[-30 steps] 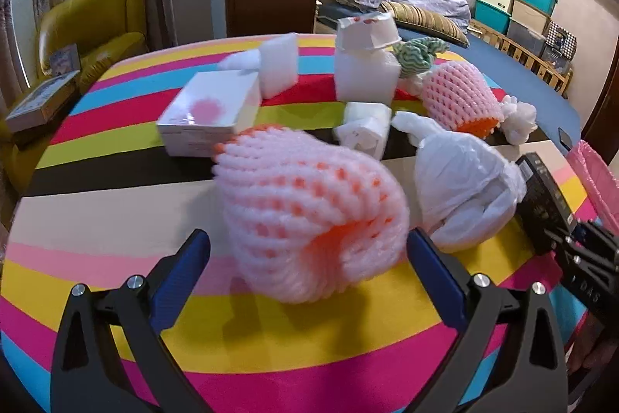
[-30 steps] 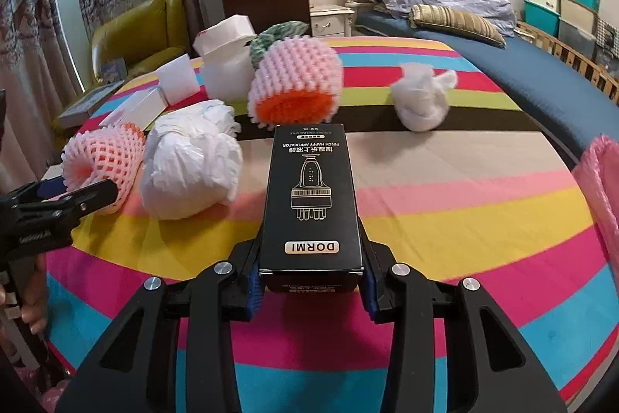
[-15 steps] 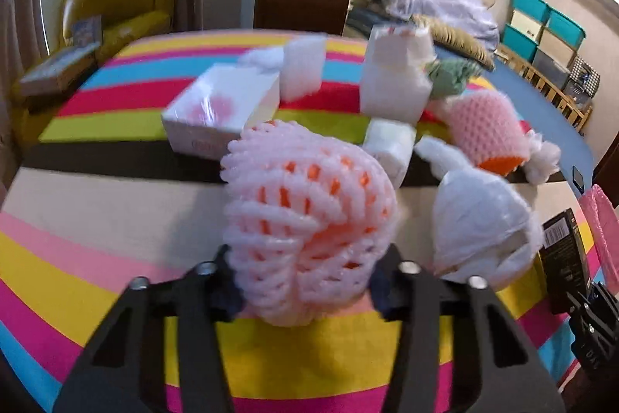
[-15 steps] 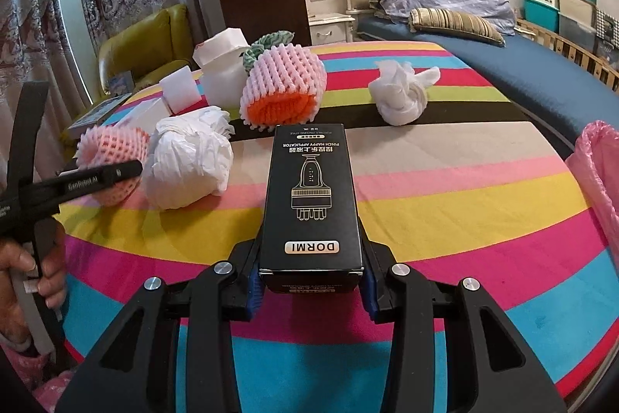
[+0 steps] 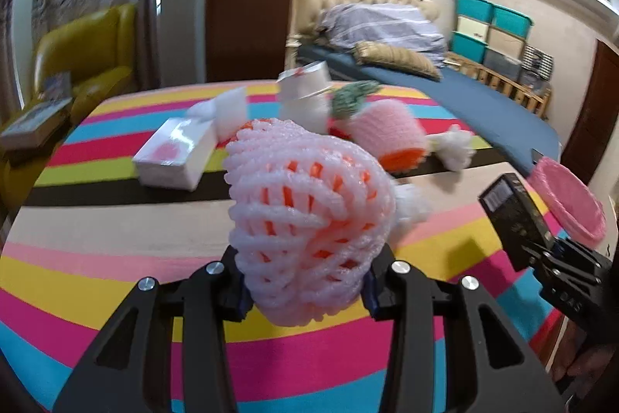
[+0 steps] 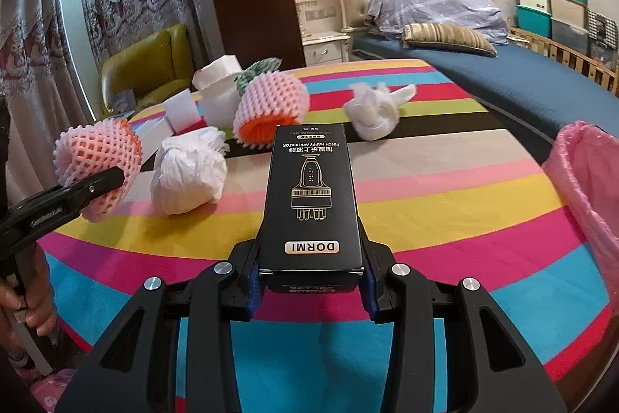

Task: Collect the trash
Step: 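Grasp the pink foam fruit net with the left gripper while the right holds the box, then release the DORMI box and pink foam net into the wastebasket with both grippers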

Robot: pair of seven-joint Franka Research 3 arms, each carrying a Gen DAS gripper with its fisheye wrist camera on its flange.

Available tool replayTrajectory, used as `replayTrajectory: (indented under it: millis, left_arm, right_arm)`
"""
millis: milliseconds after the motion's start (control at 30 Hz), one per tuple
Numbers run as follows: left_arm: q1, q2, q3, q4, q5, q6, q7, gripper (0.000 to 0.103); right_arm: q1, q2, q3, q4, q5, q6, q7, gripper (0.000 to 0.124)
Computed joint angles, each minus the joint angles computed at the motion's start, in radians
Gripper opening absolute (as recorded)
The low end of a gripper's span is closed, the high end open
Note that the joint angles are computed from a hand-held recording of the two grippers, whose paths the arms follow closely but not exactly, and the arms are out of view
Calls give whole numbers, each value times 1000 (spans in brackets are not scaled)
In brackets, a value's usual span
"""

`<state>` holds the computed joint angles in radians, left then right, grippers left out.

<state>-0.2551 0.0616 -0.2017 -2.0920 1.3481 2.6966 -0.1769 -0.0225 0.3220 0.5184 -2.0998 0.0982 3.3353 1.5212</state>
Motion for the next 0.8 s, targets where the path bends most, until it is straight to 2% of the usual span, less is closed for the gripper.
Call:
replayTrajectory:
  millis: [67,167,300,433,600,800]
  left_arm:
    - [-10,5,-6,14,41,-1,-18,41]
    - [-26,20,-13,40,84,2,-25,42]
    - [-45,57,-14,88,107,27,13,42]
    - [-72,113,-10,149,88,43,87,43]
    - [-103,190,10,237,20,102,188,43]
    - [-161,287,45,362,-57,162,309,43]
  right_arm:
    - [-22,-8,13,-15,-3,12,7,38]
    - [-103,-16,69,-44,-43,40,45,38]
    - [-155,-32,85,-73,-105,72,113,38]
    - [-174,-48,63,-95,-153,95,179,38]
    - [-175,-77,4,-124,-198,125,256,38]
    - [-101,-118,-136,-161,-187,166,301,38]
